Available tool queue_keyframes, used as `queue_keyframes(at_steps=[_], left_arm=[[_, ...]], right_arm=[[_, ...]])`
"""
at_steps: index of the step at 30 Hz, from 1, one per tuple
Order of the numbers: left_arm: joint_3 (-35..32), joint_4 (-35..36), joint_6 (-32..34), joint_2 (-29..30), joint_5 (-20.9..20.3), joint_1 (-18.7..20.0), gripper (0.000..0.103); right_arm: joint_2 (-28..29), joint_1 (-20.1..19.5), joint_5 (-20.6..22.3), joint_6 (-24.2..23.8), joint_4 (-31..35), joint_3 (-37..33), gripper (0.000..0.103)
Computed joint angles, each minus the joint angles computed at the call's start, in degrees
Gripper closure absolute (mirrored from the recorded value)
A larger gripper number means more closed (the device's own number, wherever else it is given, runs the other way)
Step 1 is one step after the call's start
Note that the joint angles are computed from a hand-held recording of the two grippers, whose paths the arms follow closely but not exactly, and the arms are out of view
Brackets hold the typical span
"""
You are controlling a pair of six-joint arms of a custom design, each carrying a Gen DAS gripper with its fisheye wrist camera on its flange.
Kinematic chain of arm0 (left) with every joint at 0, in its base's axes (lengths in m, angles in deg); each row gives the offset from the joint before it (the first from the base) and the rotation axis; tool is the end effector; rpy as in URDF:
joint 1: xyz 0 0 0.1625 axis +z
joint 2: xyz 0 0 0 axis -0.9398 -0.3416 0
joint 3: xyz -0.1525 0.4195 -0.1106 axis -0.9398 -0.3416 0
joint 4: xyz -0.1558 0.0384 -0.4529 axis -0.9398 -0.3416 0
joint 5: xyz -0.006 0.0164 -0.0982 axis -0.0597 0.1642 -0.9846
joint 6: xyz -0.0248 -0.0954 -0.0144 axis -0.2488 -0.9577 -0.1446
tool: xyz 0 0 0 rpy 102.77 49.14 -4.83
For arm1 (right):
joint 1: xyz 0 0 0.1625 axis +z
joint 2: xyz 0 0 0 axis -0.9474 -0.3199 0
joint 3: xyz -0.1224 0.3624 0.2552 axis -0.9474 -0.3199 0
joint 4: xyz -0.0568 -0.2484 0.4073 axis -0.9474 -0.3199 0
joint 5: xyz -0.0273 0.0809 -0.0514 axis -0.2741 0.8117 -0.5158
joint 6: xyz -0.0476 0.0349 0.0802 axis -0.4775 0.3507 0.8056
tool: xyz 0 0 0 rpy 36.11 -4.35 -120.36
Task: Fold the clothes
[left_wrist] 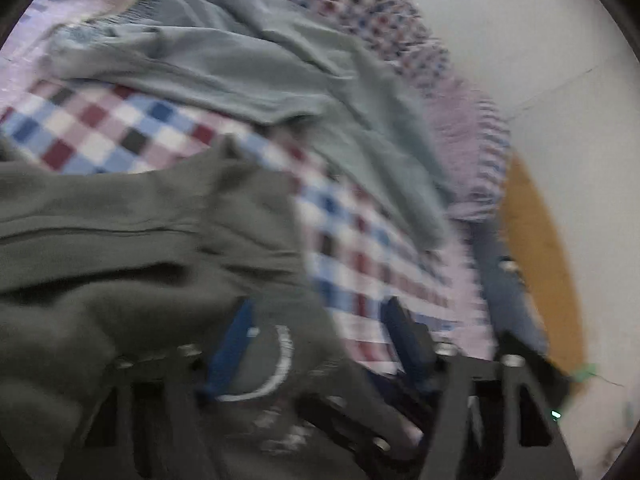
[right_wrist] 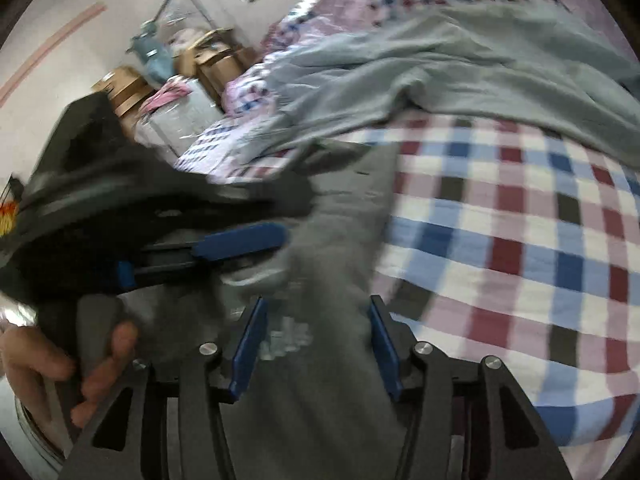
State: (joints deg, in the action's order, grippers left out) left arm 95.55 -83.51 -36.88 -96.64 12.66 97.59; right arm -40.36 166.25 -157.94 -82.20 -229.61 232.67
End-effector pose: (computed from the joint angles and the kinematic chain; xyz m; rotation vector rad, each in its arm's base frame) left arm -0.1361 -0.3034 0.1077 -0.4886 2.6850 -1.1556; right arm 0.1674 -0.3484 0.0724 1.3346 -2.8358 0.1812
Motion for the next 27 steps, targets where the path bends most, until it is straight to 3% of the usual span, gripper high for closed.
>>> queue_keyframes(at_steps=[2, 6, 9, 13, 17, 22, 23, 24, 25, 27], left_arm=[[0.0, 4.8, -2.8, -2.2, 0.0, 0.4, 0.055], [1.4, 9.9, -2.4, -8.7, -1.4, -0.5, 0.056], [0.2, 15.9, 2.3, -12.2, -4.6, -0.3, 0.048], [-0.5, 17.6, 6.7, -12.4, -5.5, -2.6, 0.031], [-2.2, 20.9, 8.4, -10.0, -6.4, -2.5, 0.031], [-2.8, 18.8, 10.6, -5.9, -6.7, -1.5, 0.032], [-3.0, 19.2, 10.6, -5.2, -6.5, -1.3, 0.034], [-3.2, 19.9, 10.5, -4.7, -6.2, -1.2, 0.048], [-3.4, 22.9, 8.5, -5.1, -5.4, -1.4, 0.069], [-1.9, 23.7, 4.8, -7.8, -3.8, -1.8, 0.088]], right_arm=[[0.7, 2.0, -0.3, -3.9, -3.9, 1.8, 0.048], [3.5, 7.2, -3.9, -13.0, -13.4, 5.5, 0.052], [7.5, 10.1, -6.3, -20.5, -23.8, 8.6, 0.053], [18.2, 13.9, -9.9, -29.2, -42.5, 11.5, 0.054], [22.6, 14.7, -10.7, -32.5, -49.4, 12.2, 0.054], [22.7, 14.4, -10.9, -32.5, -49.2, 12.0, 0.054], [22.4, 14.3, -10.9, -32.3, -48.5, 11.9, 0.053], [21.8, 14.1, -10.9, -31.9, -47.5, 11.7, 0.052], [20.5, 13.7, -10.5, -31.3, -45.5, 11.6, 0.051], [16.0, 12.3, -9.0, -29.7, -38.2, 11.1, 0.047]])
